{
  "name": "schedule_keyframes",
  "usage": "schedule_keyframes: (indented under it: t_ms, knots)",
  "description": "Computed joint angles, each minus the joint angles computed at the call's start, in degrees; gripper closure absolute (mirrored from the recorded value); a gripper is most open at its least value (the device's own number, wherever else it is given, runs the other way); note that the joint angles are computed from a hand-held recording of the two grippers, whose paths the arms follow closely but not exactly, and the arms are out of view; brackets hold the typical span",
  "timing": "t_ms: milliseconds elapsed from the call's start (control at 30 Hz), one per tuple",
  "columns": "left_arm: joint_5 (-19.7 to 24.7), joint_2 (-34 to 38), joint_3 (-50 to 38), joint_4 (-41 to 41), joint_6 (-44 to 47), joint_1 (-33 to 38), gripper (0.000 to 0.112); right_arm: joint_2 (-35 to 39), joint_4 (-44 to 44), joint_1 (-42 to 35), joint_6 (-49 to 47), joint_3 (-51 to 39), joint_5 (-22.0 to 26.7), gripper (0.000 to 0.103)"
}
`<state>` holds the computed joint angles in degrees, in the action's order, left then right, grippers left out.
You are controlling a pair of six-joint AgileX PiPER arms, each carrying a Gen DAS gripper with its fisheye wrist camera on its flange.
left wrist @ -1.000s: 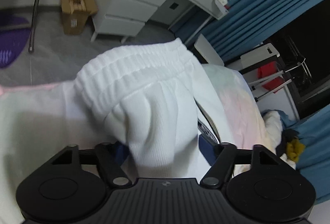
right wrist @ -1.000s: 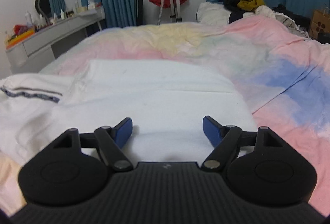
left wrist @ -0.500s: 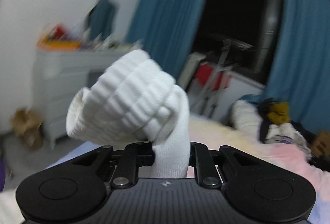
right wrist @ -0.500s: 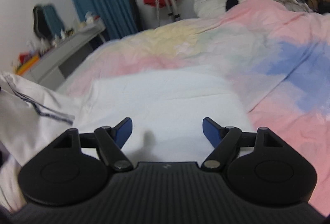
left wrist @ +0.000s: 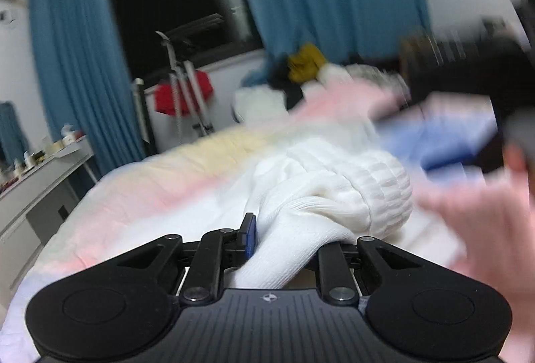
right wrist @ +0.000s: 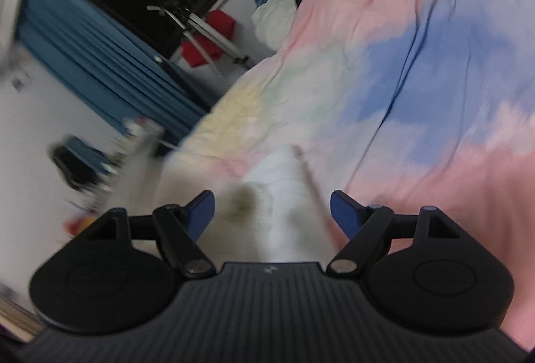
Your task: Fold clothes
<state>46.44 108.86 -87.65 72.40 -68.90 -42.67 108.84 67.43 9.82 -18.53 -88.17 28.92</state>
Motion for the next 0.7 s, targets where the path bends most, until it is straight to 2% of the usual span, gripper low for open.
schedule_keyframes:
  t_ms: [100, 200, 300, 400, 533, 700]
  knots:
    - [-1.6, 0.9, 0.4, 1.6, 0.8, 0.8, 0.089, 2.7, 9.8, -2.0, -4.5, -1.0, 5.4, 0.024]
    - [-3.1, 0.6, 1.1, 0.8, 2.6, 1.1, 0.084, 6.5, 13.5, -2.3, -5.9, -5.2, 10.5, 0.025]
    - [-8.2, -5.2, 11.4, 6.1, -2.8, 4.1, 0.074, 10.4, 11.7, -1.6, -4.8, -11.4, 14.1, 0.037]
    - [-11.8, -8.5, 16.9, 9.1, -7.6, 6.7, 0.067, 12.7, 9.8, -0.6, -3.7, -15.4, 15.5, 0.047]
    - [-13.9, -10.5, 20.8, 12.8, -11.4, 8.1, 0.066, 16.8, 2.6, 0.7, 3.2, -23.0, 16.7, 0.049]
    - [-17.3, -11.0, 21.0, 11.7, -11.2, 10.7, 0.065, 23.6, -0.7, 1.7, 7.1, -33.4, 20.1, 0.049]
